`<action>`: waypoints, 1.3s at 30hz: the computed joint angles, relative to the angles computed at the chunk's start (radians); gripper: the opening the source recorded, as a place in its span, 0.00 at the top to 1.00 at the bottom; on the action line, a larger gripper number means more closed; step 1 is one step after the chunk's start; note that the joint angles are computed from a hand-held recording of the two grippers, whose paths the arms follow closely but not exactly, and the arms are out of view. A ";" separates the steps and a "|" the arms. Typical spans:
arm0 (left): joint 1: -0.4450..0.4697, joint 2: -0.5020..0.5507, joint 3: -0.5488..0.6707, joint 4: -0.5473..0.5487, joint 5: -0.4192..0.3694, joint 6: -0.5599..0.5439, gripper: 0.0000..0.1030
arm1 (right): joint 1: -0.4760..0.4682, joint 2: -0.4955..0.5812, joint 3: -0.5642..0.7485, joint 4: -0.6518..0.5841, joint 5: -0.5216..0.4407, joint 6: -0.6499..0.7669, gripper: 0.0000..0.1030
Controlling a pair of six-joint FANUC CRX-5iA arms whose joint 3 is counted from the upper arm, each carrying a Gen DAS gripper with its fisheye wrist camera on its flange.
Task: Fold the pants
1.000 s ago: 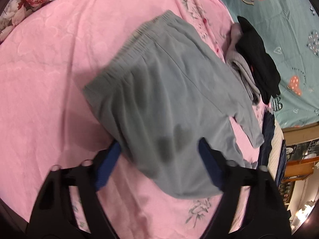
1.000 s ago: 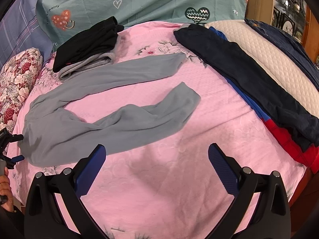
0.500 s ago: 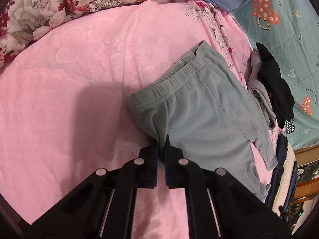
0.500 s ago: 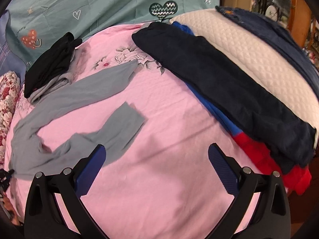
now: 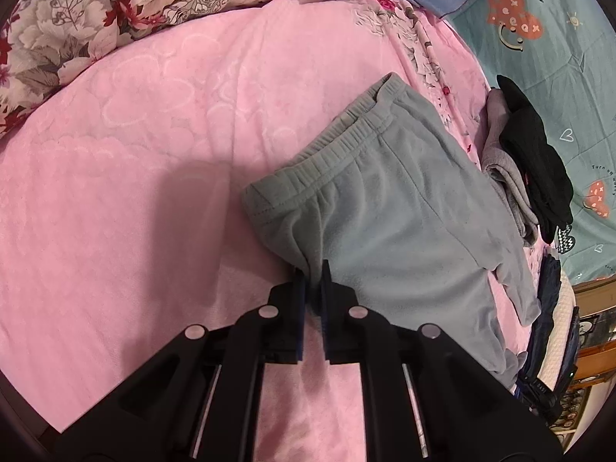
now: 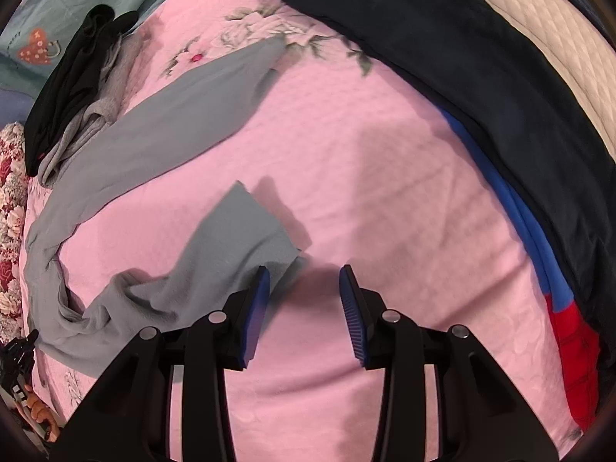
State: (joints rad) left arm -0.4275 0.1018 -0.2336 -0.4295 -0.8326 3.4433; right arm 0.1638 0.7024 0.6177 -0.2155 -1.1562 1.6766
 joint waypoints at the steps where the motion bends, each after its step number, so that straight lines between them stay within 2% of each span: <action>1: -0.001 0.002 0.002 0.000 -0.004 0.000 0.92 | 0.008 0.010 0.015 0.004 -0.006 0.007 0.61; 4: -0.001 0.005 0.007 0.003 -0.009 -0.004 0.92 | 0.048 0.017 0.004 0.079 0.039 -0.005 0.60; 8: -0.002 0.009 0.011 -0.001 -0.015 -0.004 0.91 | 0.042 0.047 0.064 0.061 -0.009 0.004 0.59; 11: -0.005 0.022 0.028 -0.005 -0.035 -0.010 0.91 | 0.034 0.038 0.053 0.052 -0.020 0.031 0.62; 13: -0.005 0.033 0.043 -0.002 -0.053 -0.022 0.91 | 0.047 0.004 -0.021 0.098 0.050 0.035 0.81; 14: -0.004 0.038 0.051 0.000 -0.061 -0.027 0.91 | 0.046 -0.004 -0.035 0.081 0.063 0.052 0.96; 15: -0.003 0.039 0.053 0.003 -0.065 -0.033 0.91 | 0.034 0.005 -0.006 0.028 0.025 0.077 0.96; 19: -0.003 0.022 0.038 0.008 -0.057 -0.023 0.94 | 0.020 -0.020 -0.024 0.004 0.054 0.042 0.97; 22: -0.033 0.011 0.044 -0.007 -0.087 -0.006 0.94 | -0.013 -0.083 -0.077 -0.035 0.096 0.040 0.97; 28: -0.117 0.014 0.090 -0.019 -0.172 -0.018 0.94 | -0.109 -0.223 -0.220 -0.114 0.115 0.084 0.97; 32: -0.092 0.018 0.061 0.034 -0.146 -0.065 0.94 | -0.131 -0.244 -0.311 -0.098 0.118 0.069 0.97; 35: -0.084 0.012 0.050 0.055 -0.131 -0.115 0.81 | -0.133 -0.219 -0.332 -0.092 0.114 0.062 0.96; 36: -0.095 0.013 0.070 0.048 -0.171 -0.121 0.53 | -0.127 -0.223 -0.343 -0.084 0.131 0.067 0.96; 37: -0.122 0.013 0.099 0.005 -0.226 -0.093 0.26 | -0.109 -0.225 -0.350 -0.039 0.141 0.047 0.85; 38: -0.156 0.012 0.127 -0.051 -0.280 -0.053 0.23 | -0.089 -0.237 -0.368 0.018 0.156 0.011 0.64; 39: -0.187 0.010 0.158 -0.100 -0.341 -0.033 0.24 | -0.075 -0.255 -0.391 0.068 0.183 -0.025 0.56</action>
